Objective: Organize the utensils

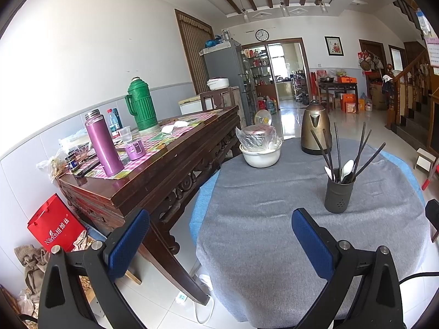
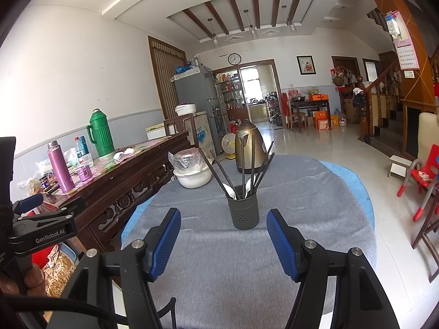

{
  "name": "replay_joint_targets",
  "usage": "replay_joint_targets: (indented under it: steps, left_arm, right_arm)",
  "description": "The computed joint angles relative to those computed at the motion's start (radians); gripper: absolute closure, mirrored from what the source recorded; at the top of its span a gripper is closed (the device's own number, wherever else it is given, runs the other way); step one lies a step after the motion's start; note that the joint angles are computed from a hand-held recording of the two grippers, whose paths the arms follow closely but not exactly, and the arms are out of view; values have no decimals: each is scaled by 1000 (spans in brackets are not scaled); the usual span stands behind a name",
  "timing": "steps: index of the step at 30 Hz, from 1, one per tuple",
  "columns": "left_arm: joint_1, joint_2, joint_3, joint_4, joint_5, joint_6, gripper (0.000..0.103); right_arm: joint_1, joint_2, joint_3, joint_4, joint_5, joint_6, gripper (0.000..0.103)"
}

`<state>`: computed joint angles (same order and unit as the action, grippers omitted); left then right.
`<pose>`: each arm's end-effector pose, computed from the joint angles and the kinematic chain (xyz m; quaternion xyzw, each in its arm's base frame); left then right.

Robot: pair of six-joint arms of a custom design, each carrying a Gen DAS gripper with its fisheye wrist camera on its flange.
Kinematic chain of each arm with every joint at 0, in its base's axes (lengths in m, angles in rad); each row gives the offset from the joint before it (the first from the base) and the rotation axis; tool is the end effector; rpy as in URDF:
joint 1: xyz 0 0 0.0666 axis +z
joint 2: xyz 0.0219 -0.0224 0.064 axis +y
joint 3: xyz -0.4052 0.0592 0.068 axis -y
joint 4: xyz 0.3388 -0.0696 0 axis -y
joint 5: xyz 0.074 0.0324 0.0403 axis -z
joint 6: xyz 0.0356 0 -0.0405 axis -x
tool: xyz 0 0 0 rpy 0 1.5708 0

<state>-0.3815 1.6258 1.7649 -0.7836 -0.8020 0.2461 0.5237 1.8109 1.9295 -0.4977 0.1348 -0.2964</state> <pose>0.4980 -0.1726 0.5189 -0.1183 0.8336 0.2052 0.4990 0.5414 0.3067 0.5075 -0.0561 0.8248 0.1721 0.5357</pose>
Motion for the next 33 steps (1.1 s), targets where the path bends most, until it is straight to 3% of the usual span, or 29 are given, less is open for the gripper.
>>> replay_joint_targets:
  steps: [33]
  left_arm:
    - [16,-5,-20,-15,8,39,0]
  right_arm:
    - [11,24,27,-14,17,10,34]
